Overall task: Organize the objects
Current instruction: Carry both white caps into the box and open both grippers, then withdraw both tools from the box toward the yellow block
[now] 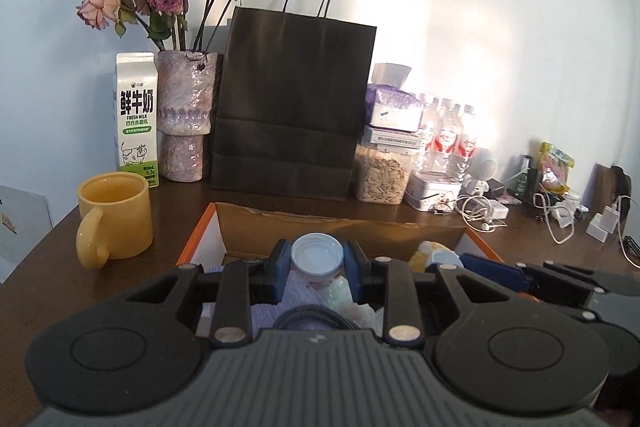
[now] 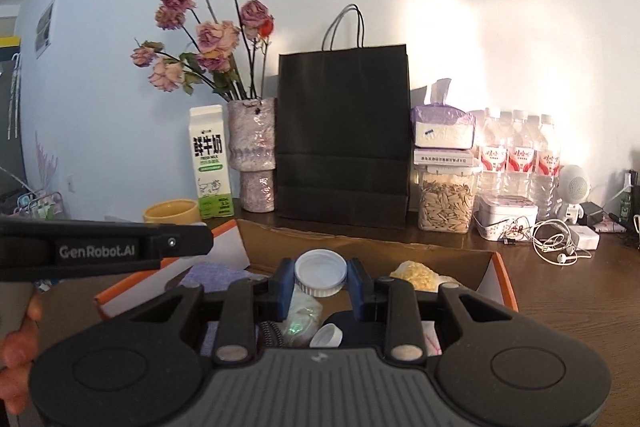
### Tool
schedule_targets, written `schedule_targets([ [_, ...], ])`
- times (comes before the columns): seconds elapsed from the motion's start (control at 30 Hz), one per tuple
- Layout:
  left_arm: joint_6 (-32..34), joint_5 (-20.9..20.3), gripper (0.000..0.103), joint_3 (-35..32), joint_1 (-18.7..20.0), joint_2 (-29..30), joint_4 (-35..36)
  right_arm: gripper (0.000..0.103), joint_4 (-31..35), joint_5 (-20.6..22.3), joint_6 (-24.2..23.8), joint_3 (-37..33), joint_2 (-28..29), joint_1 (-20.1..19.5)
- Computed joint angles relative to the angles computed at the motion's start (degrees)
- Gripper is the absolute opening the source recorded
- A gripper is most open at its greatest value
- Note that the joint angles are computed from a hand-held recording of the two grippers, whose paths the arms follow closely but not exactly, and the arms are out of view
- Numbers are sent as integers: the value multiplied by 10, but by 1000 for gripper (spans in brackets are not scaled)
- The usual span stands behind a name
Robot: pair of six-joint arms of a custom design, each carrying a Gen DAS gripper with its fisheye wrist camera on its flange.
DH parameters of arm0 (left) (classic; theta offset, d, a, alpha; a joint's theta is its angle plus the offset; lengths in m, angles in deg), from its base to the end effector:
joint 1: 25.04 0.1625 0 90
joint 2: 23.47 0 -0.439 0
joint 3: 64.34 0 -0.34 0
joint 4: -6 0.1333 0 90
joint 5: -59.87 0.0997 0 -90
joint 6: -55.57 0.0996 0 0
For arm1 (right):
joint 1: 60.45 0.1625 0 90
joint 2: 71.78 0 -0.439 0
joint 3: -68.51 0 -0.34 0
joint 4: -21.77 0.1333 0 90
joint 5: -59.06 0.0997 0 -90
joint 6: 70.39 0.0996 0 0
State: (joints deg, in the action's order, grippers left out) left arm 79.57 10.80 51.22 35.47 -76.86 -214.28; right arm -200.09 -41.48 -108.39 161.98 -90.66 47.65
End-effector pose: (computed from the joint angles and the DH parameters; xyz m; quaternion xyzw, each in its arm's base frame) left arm -0.0869 -0.5569 0.2787 0.1745 0.7813 -0.5379 0.2642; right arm 0.3088 -0.5745 0.0077 0.3721 -0.7920 0.4561 0.1619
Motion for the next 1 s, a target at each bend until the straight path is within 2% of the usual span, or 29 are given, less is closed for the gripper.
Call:
schedule_targets([
  [0.2,3,0,29,-23,22,19,9,27,18,-4,-5,-8,6,-11],
  [0.4,14,-3,30,-15,20,20,-8,28,13,-8,-2,-2,6,-12],
  [0.43,14,-4,30,-13,20,20,-9,28,12,-10,0,-1,5,-12],
  [0.47,13,-3,37,-11,19,19,-14,29,10,-9,2,2,4,-12],
  [0.5,15,-2,52,-8,18,20,-21,36,8,-9,4,5,3,-13],
  [0.53,19,0,61,-5,16,21,-32,43,3,-10,5,6,3,-13],
  [0.57,25,5,83,-4,14,24,-49,63,-4,-10,6,7,3,-13],
  [0.6,33,13,99,-4,11,29,-69,87,-8,-12,8,8,3,-13],
  [0.67,51,21,103,-6,8,36,-105,103,-18,-14,8,7,6,-14],
  [1.0,28,29,103,-7,15,29,-79,103,-15,-23,13,3,8,-17],
])
